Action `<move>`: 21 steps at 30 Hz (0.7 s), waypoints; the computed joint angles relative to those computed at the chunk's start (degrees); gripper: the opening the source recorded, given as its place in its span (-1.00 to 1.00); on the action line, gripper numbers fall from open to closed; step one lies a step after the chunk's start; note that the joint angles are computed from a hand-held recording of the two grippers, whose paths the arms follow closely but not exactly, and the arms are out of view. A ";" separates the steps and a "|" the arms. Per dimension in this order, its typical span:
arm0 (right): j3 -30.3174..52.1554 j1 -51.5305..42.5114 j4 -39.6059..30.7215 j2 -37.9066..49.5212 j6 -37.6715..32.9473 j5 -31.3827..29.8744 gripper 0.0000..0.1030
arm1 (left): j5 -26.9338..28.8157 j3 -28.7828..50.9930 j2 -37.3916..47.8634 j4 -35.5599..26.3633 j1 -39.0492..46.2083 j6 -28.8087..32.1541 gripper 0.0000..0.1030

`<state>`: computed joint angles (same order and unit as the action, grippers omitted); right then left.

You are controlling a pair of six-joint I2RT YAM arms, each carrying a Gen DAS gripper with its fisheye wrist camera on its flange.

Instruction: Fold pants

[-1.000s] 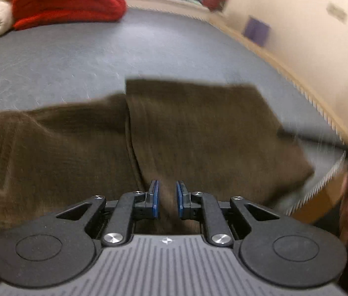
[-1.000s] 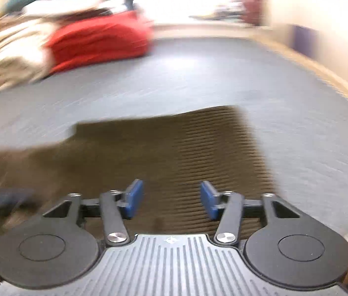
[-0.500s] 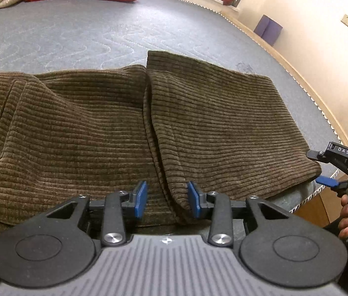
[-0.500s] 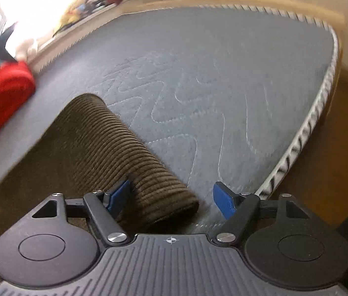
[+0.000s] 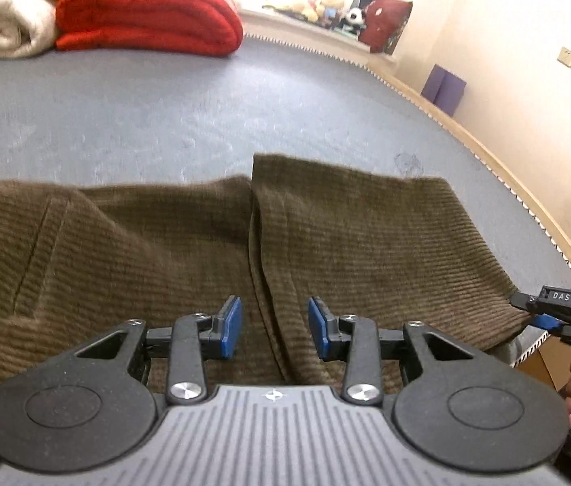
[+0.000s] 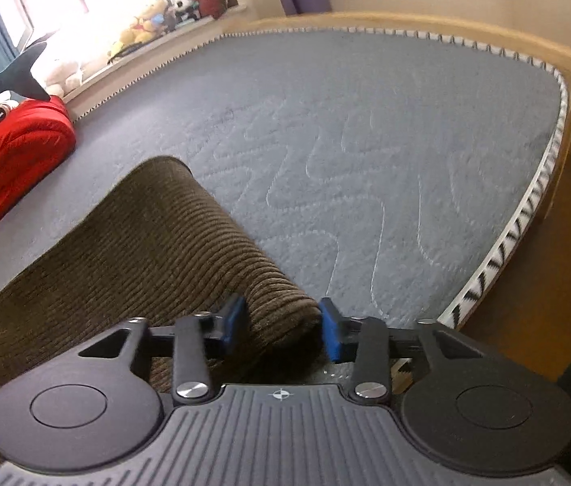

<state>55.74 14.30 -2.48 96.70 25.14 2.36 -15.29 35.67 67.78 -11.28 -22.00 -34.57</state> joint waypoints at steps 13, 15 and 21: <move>-11.71 25.83 22.31 -16.43 -31.04 18.01 -0.60 | 7.81 2.71 -12.87 -6.33 8.96 4.61 0.07; -13.66 29.01 26.28 -16.57 -35.20 16.09 -0.62 | 10.69 6.60 -12.74 -7.87 12.21 5.67 0.25; -17.01 33.19 28.50 -16.79 -40.65 9.69 -0.63 | 31.48 24.52 2.28 -15.22 18.60 4.24 0.76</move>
